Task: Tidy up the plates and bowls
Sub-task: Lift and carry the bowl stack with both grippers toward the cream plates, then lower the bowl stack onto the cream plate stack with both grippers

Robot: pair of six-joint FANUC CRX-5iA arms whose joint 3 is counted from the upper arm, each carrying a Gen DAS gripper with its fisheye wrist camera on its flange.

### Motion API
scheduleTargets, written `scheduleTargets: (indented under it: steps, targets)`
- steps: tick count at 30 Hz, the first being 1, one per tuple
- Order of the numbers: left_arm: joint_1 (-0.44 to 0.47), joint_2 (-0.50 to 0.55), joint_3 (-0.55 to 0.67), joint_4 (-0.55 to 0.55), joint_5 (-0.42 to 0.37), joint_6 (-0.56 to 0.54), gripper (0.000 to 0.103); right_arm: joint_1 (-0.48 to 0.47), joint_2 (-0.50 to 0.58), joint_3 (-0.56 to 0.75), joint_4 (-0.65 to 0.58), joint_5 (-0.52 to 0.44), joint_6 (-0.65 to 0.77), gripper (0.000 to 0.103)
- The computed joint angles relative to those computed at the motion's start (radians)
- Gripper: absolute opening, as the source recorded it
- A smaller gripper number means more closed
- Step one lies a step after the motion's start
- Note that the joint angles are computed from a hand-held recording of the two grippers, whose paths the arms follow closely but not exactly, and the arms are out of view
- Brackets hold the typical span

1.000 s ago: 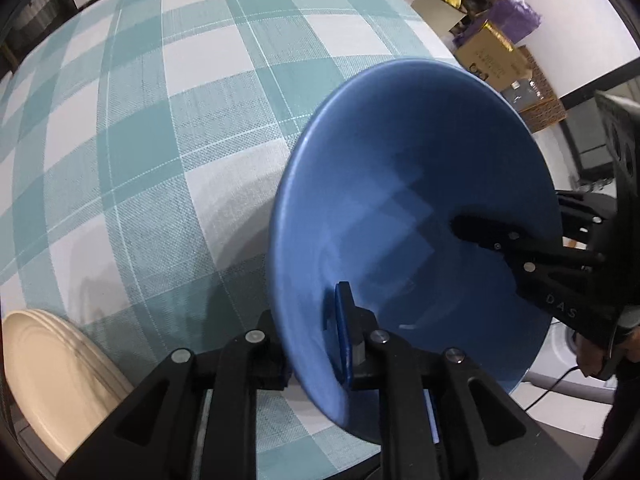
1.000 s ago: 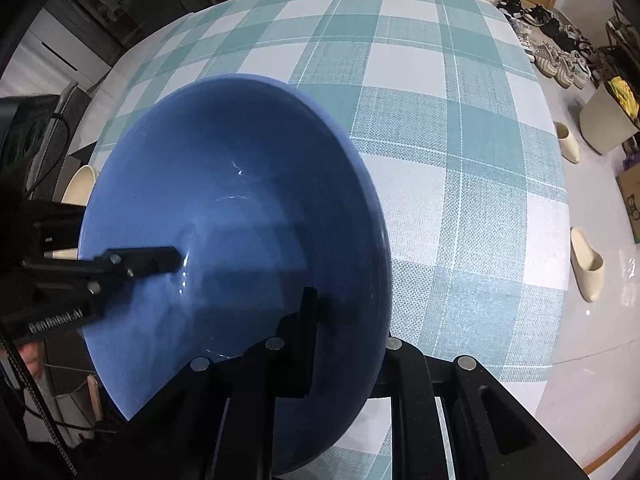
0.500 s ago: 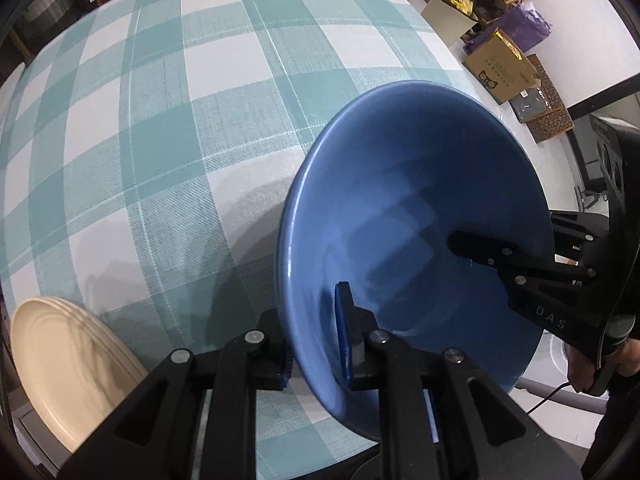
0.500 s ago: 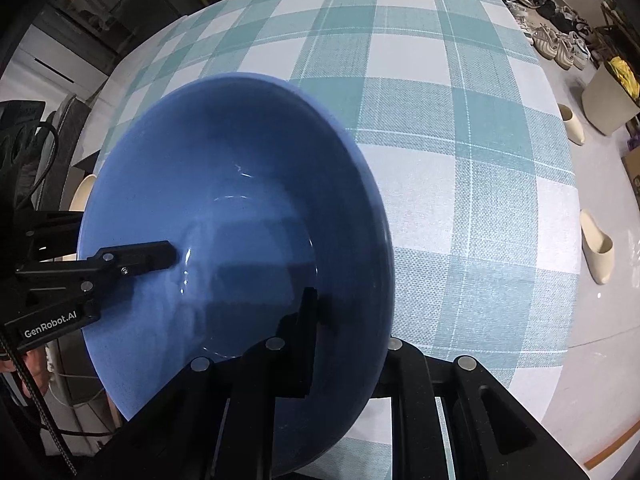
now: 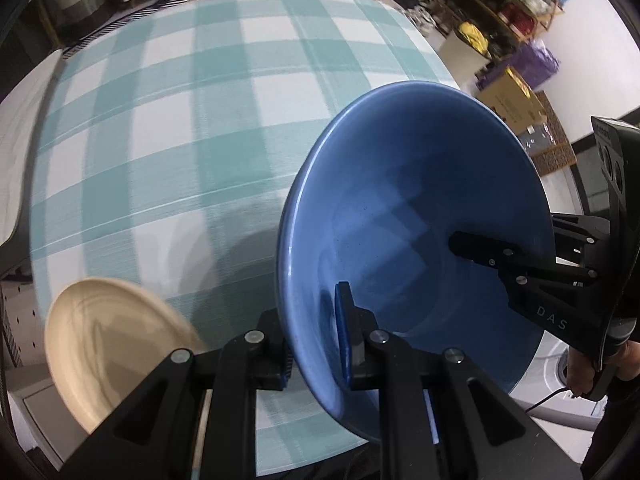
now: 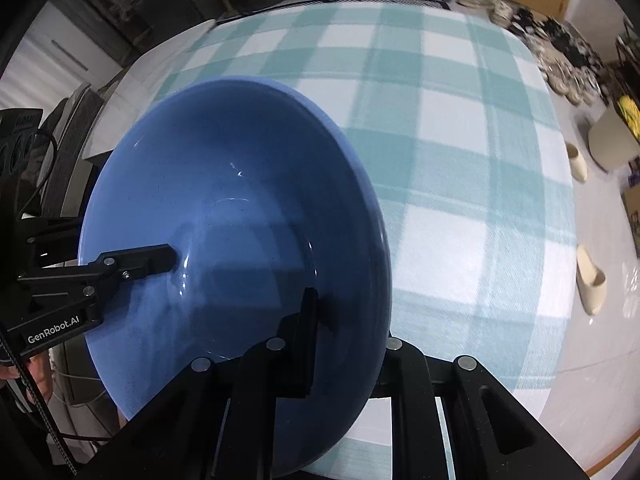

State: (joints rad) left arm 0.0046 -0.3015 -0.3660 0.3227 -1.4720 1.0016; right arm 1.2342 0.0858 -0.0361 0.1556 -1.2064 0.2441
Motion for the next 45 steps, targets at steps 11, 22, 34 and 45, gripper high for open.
scheduleTargets:
  steps: [11, 22, 34, 45]
  targets:
    - [0.346, -0.116, -0.026, 0.029, -0.061, -0.175, 0.015, 0.000, 0.242, 0.369, -0.011, -0.075, 0.172, 0.014]
    - [0.638, -0.151, -0.085, 0.035, -0.068, -0.310, 0.015, 0.022, 0.517, 0.764, -0.056, -0.190, 0.331, 0.014]
    - [0.752, -0.129, -0.160, 0.014, -0.038, -0.374, 0.021, 0.033, 0.734, 1.051, -0.106, -0.291, 0.388, 0.015]
    - [0.785, -0.134, -0.200, 0.028, -0.033, -0.427, 0.022, 0.056, 0.781, 1.089, -0.067, -0.295, 0.402, 0.017]
